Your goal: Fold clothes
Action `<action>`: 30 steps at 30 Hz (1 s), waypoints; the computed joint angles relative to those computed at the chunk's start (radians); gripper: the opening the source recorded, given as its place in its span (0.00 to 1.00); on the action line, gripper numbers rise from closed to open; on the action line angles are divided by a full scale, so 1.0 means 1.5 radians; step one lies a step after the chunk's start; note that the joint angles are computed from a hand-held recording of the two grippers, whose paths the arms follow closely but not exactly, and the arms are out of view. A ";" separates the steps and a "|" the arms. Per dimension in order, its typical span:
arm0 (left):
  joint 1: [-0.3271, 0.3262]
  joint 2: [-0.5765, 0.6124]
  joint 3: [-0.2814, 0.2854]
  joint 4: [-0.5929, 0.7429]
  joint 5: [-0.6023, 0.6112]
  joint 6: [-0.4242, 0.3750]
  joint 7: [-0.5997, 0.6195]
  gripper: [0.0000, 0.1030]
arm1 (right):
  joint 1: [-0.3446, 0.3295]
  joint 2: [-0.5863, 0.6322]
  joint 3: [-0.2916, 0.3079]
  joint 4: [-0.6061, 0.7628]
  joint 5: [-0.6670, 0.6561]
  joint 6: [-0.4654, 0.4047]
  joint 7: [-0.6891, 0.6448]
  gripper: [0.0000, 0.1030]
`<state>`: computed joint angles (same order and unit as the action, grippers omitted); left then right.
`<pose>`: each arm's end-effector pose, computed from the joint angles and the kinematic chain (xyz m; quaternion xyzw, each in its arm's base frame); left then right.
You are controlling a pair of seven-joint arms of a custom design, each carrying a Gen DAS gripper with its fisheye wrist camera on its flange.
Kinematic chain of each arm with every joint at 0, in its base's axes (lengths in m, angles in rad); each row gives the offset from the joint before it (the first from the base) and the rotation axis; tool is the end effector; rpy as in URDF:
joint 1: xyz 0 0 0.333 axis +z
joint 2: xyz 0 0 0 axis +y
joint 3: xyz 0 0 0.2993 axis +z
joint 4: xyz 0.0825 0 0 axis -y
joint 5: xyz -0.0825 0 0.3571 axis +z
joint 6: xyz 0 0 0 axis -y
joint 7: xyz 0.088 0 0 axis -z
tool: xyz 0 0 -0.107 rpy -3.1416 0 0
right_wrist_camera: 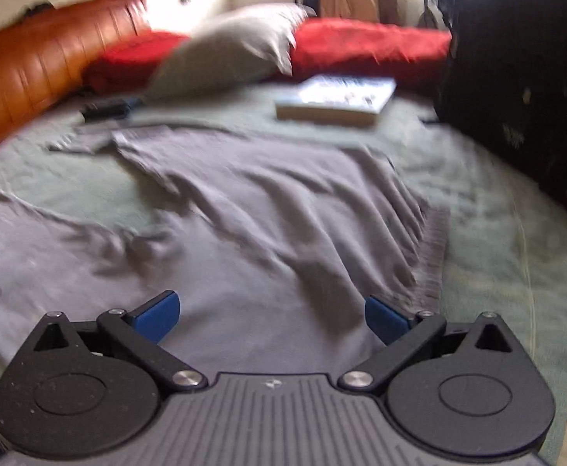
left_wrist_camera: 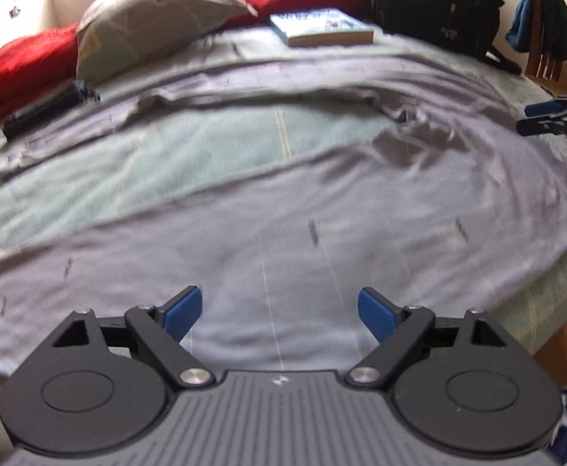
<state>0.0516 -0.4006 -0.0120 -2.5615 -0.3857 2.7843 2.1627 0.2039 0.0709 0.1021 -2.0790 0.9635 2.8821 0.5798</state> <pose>0.4329 0.0339 0.4724 -0.5866 0.7426 -0.2403 0.2160 0.5589 0.1259 0.4577 -0.7672 0.4860 -0.1680 0.3833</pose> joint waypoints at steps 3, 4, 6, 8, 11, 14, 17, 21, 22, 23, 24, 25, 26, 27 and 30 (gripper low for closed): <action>-0.012 0.007 0.001 0.012 -0.012 0.011 0.005 0.85 | -0.011 0.023 0.000 0.052 0.073 -0.019 -0.016 1.00; -0.010 0.010 -0.005 0.014 -0.009 0.014 -0.002 0.85 | -0.016 0.038 -0.003 0.076 0.073 -0.030 0.009 1.00; -0.009 0.010 -0.011 0.010 -0.008 0.021 -0.015 0.85 | -0.025 0.096 -0.006 0.143 0.037 -0.058 0.101 1.00; -0.011 0.007 -0.013 0.005 -0.009 0.025 -0.025 0.85 | -0.029 0.156 -0.006 0.208 -0.009 -0.070 0.189 1.00; -0.011 0.002 -0.012 -0.002 -0.006 0.030 -0.031 0.85 | -0.014 0.238 -0.018 0.287 -0.090 -0.046 0.302 1.00; -0.004 0.011 -0.013 0.003 0.005 0.035 -0.041 0.85 | 0.012 0.299 -0.048 0.343 -0.183 -0.015 0.387 1.00; 0.004 0.032 -0.015 0.021 0.013 0.033 -0.060 0.85 | 0.037 0.351 -0.093 0.406 -0.280 -0.019 0.467 1.00; 0.004 0.045 -0.009 0.037 0.013 0.039 -0.063 0.85 | 0.052 0.382 -0.128 0.474 -0.369 -0.080 0.561 1.00; -0.003 0.047 -0.002 0.040 0.003 0.041 -0.054 0.85 | 0.055 0.385 -0.135 0.489 -0.389 -0.100 0.584 1.00; -0.012 0.049 0.008 0.044 -0.013 0.041 -0.040 0.85 | 0.061 0.379 -0.141 0.491 -0.412 -0.117 0.602 1.00; -0.019 0.051 0.018 0.047 -0.028 0.039 -0.025 0.85 | 0.066 0.366 -0.146 0.485 -0.435 -0.129 0.617 1.00; -0.022 0.058 0.025 0.053 -0.041 0.032 -0.015 0.85 | 0.070 0.353 -0.147 0.478 -0.455 -0.142 0.628 1.00; -0.020 0.069 0.029 0.063 -0.051 0.015 -0.013 0.85 | 0.061 0.334 -0.132 0.463 -0.462 -0.148 0.616 1.00; -0.014 0.081 0.033 0.074 -0.060 -0.011 -0.016 0.85 | 0.044 0.308 -0.106 0.437 -0.455 -0.141 0.589 1.00; -0.017 0.097 0.049 0.083 -0.132 -0.036 0.029 0.87 | -0.008 0.242 -0.026 0.364 -0.420 -0.120 0.515 1.00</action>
